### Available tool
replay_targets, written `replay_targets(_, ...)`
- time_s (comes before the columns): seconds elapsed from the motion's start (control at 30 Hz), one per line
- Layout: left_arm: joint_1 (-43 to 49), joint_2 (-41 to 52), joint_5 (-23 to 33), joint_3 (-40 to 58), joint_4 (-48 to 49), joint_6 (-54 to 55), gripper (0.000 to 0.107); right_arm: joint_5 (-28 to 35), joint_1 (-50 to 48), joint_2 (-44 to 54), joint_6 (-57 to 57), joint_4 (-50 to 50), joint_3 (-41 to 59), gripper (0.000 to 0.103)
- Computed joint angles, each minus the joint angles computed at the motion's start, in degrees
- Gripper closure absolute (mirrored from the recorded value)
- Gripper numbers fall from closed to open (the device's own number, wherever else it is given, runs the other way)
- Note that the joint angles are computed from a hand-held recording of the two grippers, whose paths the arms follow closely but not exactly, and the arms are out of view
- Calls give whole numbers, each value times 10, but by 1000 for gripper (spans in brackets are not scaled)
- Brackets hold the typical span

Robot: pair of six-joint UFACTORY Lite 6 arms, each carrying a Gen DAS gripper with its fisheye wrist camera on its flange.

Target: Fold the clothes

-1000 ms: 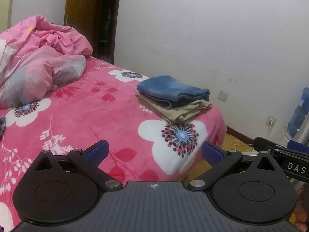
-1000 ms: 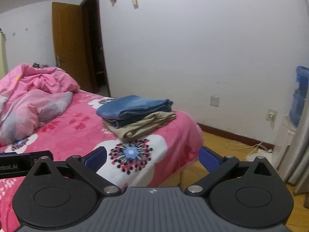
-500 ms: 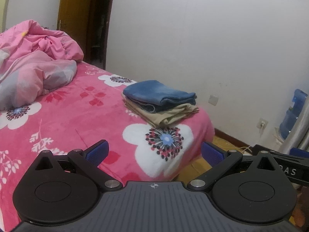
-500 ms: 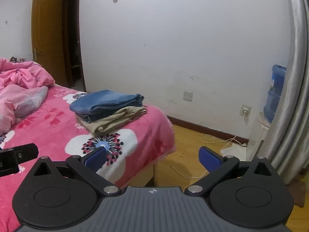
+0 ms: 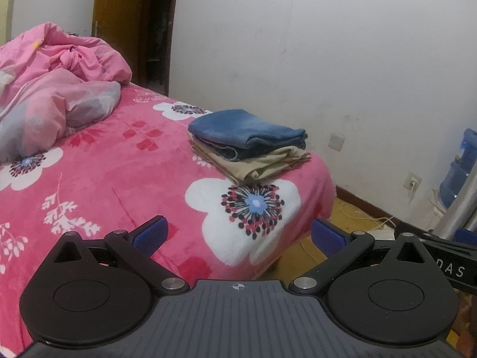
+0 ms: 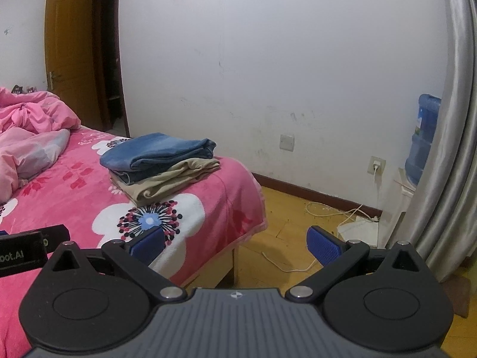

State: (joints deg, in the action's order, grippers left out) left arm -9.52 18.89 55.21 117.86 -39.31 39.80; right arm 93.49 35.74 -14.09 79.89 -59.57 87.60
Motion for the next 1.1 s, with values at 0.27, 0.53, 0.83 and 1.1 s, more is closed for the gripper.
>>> replay_targets(0.27,-17,-19,-34,-30,8,21,4,-20,-18,-12,-2,3,-14,0)
replay_targets(0.53,-18,-12,-33,-21,12,4,4,-25,-20,-12,-6,5,-14,0)
replay_targets(0.83,-14,-25,-37,-41,-12,31,4,-17,-13,-5,-2,4,-7,0)
replay_targets(1.1,-7,-17,-24,-29,-17,31,4,-10,-2,2,3,2,-3,0)
